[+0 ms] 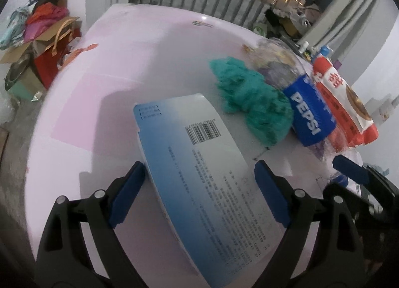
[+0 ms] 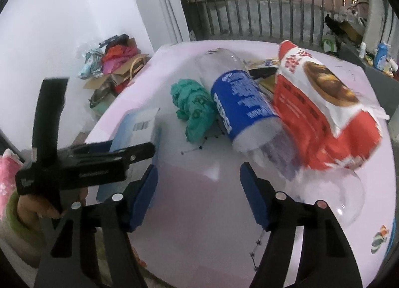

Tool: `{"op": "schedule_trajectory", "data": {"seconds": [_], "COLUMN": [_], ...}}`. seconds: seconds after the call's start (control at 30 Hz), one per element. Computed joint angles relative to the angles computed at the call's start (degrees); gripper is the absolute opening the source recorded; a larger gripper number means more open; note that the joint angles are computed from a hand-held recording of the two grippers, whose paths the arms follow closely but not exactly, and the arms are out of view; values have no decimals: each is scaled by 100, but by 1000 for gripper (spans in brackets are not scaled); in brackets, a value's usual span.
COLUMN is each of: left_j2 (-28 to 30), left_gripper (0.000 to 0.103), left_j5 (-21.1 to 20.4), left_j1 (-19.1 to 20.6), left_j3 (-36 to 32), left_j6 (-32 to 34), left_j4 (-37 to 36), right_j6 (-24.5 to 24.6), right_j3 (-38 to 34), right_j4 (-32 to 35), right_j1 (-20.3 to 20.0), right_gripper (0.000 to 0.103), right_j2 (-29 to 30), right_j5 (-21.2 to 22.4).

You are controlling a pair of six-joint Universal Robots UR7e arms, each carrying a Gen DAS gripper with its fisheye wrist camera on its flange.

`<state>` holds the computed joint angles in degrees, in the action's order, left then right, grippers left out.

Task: Collect trash
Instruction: 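Close the left tool on the tissue box while the right tool grasps the green bag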

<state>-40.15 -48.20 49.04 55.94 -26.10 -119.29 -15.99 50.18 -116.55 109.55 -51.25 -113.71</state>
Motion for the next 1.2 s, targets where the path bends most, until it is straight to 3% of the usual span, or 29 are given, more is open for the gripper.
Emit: {"op": "schedule_trajectory", "data": {"seconds": [0.13,0.33,0.37,0.53,0.57,0.8,1.03,1.13,1.2], "left_j2": [-202,-367,-391,-411,-404,-414,-488,-518,-497], "left_gripper": [84,84,84,84,84,84,84,84,84], "left_j5": [43,-49,-63,-52,-54,-132,-556,-726,-595], "left_j1": [69,132,137,111,107,87,28,-9,-62], "left_j3": [203,387,422,491,482,497,600,659,661], "left_j6": [29,180,208,244,246,259,225,249,275], "left_j4": [-145,-337,-366,-392,-391,-373,-258,-181,-68], "right_j6": [-82,129,131,17,-3,172,587,641,602], "right_j3": [-540,-1422,-1533,-1960,-2008,-1536,-553,-275,-94], "right_j4": [62,-12,-62,183,297,614,1045,1336,1310], "right_j1": [35,148,165,215,208,84,-16,-42,-57], "right_gripper": [65,61,59,26,24,18,18,20,26], "right_j2": [438,1209,1316,1673,1705,1257,385,112,-17], "right_j5": [-22,-646,-738,-1091,-1108,-617,-264,-59,52]}}
